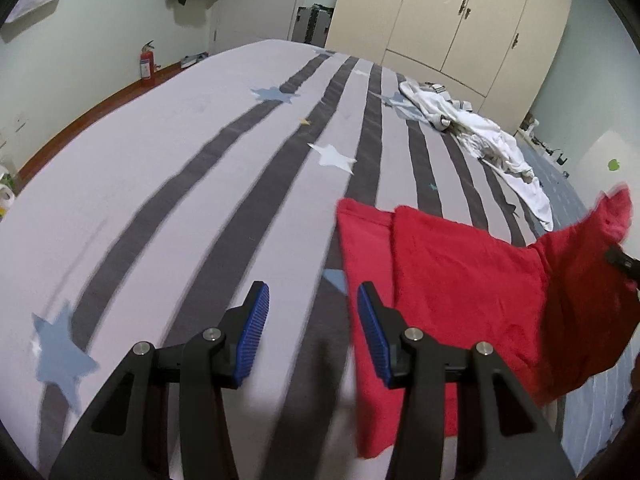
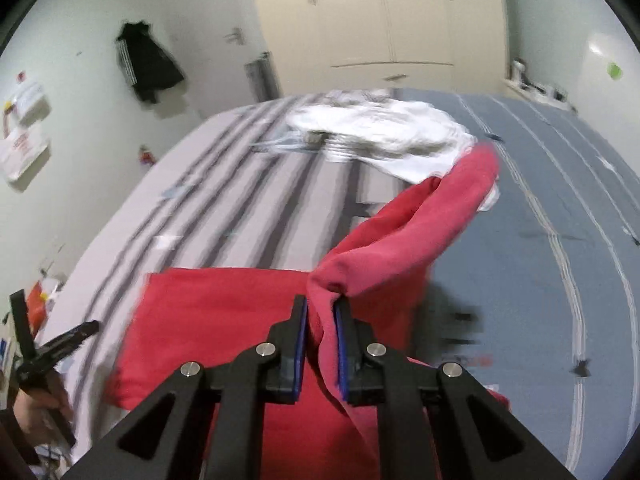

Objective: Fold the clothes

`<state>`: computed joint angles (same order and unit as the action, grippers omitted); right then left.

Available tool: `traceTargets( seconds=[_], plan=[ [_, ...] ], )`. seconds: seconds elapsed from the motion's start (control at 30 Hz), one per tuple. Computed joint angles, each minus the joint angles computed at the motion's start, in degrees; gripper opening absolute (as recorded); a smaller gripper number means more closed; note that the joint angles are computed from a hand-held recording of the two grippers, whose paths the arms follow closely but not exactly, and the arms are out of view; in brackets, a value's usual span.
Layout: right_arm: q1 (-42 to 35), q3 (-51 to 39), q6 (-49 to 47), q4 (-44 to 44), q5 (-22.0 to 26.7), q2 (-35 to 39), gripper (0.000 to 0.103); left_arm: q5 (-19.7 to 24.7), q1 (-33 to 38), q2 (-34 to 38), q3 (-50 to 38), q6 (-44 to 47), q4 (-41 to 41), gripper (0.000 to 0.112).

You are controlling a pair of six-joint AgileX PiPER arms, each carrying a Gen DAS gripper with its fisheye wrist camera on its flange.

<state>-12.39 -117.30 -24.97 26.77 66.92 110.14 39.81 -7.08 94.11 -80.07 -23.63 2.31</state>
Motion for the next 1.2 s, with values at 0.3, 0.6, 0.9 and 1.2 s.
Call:
traceTargets(
  seconds=[0.3,0.6,0.9,1.2],
  plan=[
    [29.89,2.72,22.43,-13.84,-9.67,6.38,0.000,-0.99,11.01,-2.52,4.31,17.98,-14.11,0.043],
    [32.22,9.30,15.39,-7.52,-11.48,4.39,0.001,-1.01,12.32,-1.75,5.71,22.53,-21.92,0.043],
    [15.14,13.56,14.01,-11.86,-10.27,-2.54,0.030,0.54,-0.30,7.69,-7.02,18.49,-23.03,0.046],
    [5.65,3.84,8.32,-11.71,-3.71,6.89,0.030,6.97,-8.52,21.18,-24.62,8.55,-13.64,0.056]
  ],
)
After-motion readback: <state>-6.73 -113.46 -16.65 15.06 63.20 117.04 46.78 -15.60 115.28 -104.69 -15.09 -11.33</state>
